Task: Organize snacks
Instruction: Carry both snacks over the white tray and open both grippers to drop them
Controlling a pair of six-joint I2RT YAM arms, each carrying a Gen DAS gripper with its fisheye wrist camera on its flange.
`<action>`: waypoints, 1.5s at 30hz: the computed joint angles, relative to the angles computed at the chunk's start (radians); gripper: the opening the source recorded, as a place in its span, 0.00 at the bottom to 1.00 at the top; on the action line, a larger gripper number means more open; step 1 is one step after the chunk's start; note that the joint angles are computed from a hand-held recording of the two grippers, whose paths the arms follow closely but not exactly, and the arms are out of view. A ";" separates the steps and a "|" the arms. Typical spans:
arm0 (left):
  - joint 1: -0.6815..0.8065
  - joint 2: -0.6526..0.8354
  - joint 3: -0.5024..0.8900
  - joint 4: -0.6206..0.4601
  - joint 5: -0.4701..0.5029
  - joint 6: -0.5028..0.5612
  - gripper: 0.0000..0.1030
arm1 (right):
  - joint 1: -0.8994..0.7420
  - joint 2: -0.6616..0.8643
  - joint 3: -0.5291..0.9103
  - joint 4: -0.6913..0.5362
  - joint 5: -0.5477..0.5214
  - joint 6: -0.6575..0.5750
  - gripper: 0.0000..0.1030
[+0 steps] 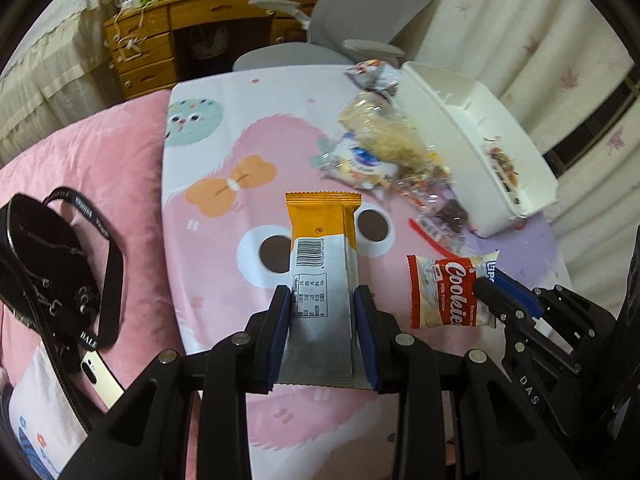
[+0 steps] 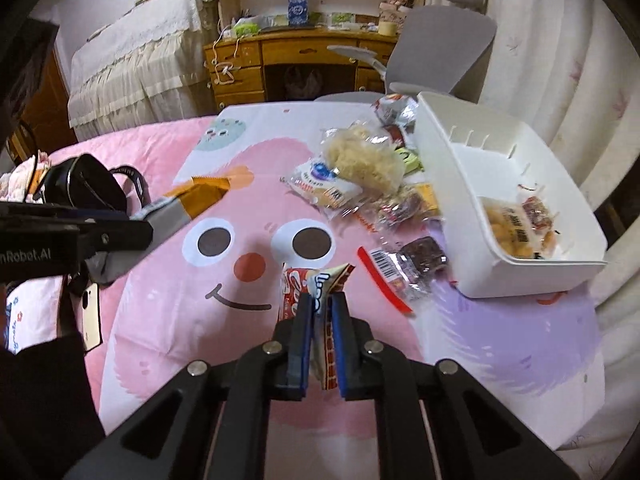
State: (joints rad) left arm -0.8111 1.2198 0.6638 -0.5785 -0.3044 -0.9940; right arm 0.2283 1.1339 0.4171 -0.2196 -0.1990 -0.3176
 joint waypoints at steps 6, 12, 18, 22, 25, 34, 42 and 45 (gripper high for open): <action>-0.044 -0.006 0.073 -0.016 -0.035 0.056 0.30 | -0.127 -0.129 0.022 -0.097 -0.079 -0.049 0.09; -0.107 0.064 0.200 -0.053 -0.118 0.093 0.30 | -0.313 -0.157 0.078 -0.158 -0.197 -0.110 0.09; -0.140 0.190 0.356 -0.070 -0.149 0.099 0.30 | -0.508 -0.048 0.187 -0.208 -0.312 -0.217 0.09; -0.156 0.299 0.483 -0.085 -0.169 0.088 0.30 | -0.608 0.068 0.285 -0.227 -0.363 -0.297 0.09; -0.162 0.391 0.597 -0.108 -0.191 0.086 0.30 | -0.659 0.173 0.385 -0.255 -0.396 -0.355 0.09; -0.148 0.670 0.956 -0.168 -0.222 0.080 0.30 | -0.724 0.466 0.711 -0.359 -0.464 -0.505 0.09; -0.119 0.889 1.255 -0.221 -0.230 0.055 0.30 | -0.744 0.683 0.974 -0.471 -0.485 -0.615 0.09; -0.118 0.975 1.376 -0.245 -0.228 0.051 0.30 | -0.745 0.761 1.075 -0.536 -0.486 -0.665 0.09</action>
